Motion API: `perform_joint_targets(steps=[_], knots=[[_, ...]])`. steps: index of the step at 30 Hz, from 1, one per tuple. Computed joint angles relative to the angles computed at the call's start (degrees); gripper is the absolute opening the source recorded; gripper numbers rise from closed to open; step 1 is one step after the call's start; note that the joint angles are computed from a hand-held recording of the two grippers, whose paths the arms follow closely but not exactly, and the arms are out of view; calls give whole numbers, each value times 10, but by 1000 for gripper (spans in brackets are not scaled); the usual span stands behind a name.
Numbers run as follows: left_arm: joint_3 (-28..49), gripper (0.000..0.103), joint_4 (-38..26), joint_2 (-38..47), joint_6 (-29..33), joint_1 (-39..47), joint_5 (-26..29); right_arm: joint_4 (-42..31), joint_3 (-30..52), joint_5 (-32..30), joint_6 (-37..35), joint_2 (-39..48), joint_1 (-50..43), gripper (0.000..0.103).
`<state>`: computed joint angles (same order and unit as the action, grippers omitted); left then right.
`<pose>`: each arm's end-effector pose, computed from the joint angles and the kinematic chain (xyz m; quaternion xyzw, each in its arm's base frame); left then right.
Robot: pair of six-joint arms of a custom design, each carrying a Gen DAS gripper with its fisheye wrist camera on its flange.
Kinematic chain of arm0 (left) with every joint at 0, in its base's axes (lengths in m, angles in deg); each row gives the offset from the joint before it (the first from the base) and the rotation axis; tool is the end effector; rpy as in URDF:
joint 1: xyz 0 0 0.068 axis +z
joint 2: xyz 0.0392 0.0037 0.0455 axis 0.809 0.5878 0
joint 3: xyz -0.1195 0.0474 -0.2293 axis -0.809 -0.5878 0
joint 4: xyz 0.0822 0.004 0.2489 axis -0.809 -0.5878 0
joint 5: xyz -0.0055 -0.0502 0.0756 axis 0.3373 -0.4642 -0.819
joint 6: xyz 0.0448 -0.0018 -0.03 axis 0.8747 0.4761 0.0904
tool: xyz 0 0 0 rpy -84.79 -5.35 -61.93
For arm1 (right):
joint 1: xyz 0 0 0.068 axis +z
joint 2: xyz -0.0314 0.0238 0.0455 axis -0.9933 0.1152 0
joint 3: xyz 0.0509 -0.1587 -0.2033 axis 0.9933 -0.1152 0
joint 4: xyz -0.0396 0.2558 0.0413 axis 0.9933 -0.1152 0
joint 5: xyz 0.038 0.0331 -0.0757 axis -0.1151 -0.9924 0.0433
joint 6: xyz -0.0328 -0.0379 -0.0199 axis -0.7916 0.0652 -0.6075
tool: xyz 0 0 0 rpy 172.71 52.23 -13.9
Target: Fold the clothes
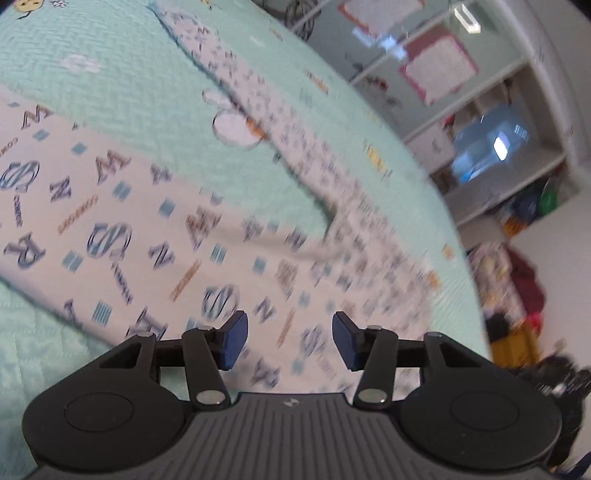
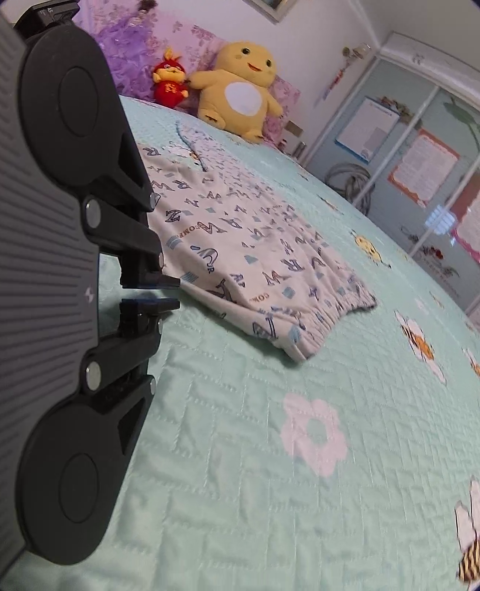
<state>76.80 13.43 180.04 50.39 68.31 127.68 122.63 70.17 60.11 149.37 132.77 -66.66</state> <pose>0.4109 0.0781 0.1614 -0.0693 0.8804 -0.3682 0.2906 0.2097 0.0580 0.1018 0.3649 0.7955 0.2594 0.4083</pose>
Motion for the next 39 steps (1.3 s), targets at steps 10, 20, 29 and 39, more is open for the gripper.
perform_joint_targets(steps=[10,20,29,39], knots=[[106,58,73,100,-45,-39,4,-75,120,13,-71,3,20,11],[159,52,46,187,-72,-7,53,58,298,-150,9,329,-17,0],[246,58,112,219,-257,18,98,46,264,-135,23,241,-17,4],[262,48,174,286,-375,58,78,-17,359,-116,67,321,-14,12]])
